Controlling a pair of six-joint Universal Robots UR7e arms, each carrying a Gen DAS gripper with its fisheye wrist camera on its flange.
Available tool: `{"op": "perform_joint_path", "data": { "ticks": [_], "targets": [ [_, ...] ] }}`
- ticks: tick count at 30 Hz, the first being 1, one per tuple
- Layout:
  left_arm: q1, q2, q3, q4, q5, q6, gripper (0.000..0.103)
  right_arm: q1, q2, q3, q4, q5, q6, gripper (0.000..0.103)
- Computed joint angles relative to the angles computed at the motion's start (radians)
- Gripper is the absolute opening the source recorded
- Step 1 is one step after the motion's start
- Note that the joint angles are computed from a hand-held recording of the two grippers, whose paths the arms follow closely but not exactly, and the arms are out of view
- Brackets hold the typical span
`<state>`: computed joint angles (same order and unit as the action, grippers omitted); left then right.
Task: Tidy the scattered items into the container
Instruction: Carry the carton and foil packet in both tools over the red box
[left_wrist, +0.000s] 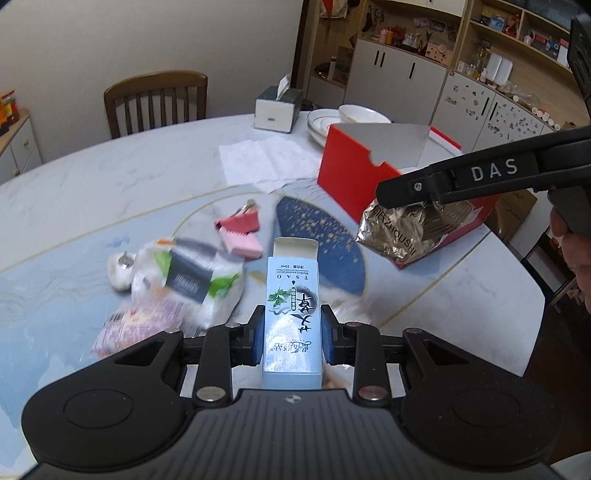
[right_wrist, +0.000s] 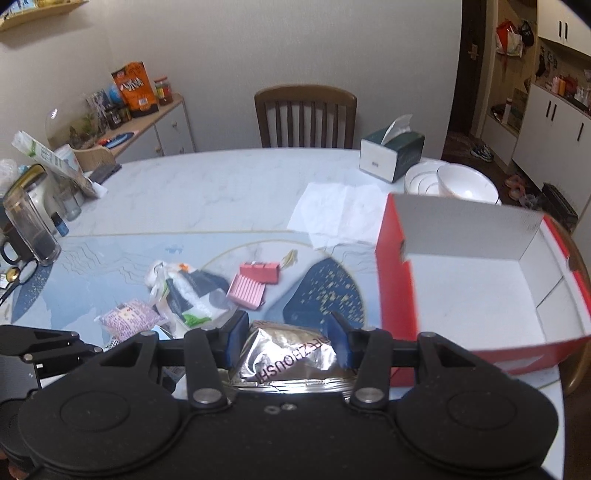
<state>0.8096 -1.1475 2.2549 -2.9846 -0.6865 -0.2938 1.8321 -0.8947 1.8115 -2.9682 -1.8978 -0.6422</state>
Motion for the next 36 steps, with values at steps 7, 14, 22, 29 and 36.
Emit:
{"op": "perform_joint_path", "data": {
  "ticks": [7,14,22,29,36],
  "targets": [
    [-0.027,0.065,-0.098,0.035,0.017,0.005,0.028,-0.040,-0.039,-0.074,0.097,0.053,-0.046,0.046],
    [-0.036,0.173,-0.226,0.035,0.040,0.059,0.028,-0.088,-0.047,-0.161,0.137,0.086,-0.106,0.046],
    [-0.031,0.304,-0.389,0.062,0.048,0.123,0.028,-0.146,-0.026,-0.262,0.179,0.100,-0.154,0.046],
    [-0.007,0.415,-0.537,0.107,0.036,0.187,0.028,-0.191,-0.001,-0.326,0.198,0.107,-0.191,0.046],
    [0.026,0.504,-0.690,0.198,0.031,0.222,0.028,-0.224,0.039,-0.394,0.216,0.097,-0.213,0.046]
  ]
}}
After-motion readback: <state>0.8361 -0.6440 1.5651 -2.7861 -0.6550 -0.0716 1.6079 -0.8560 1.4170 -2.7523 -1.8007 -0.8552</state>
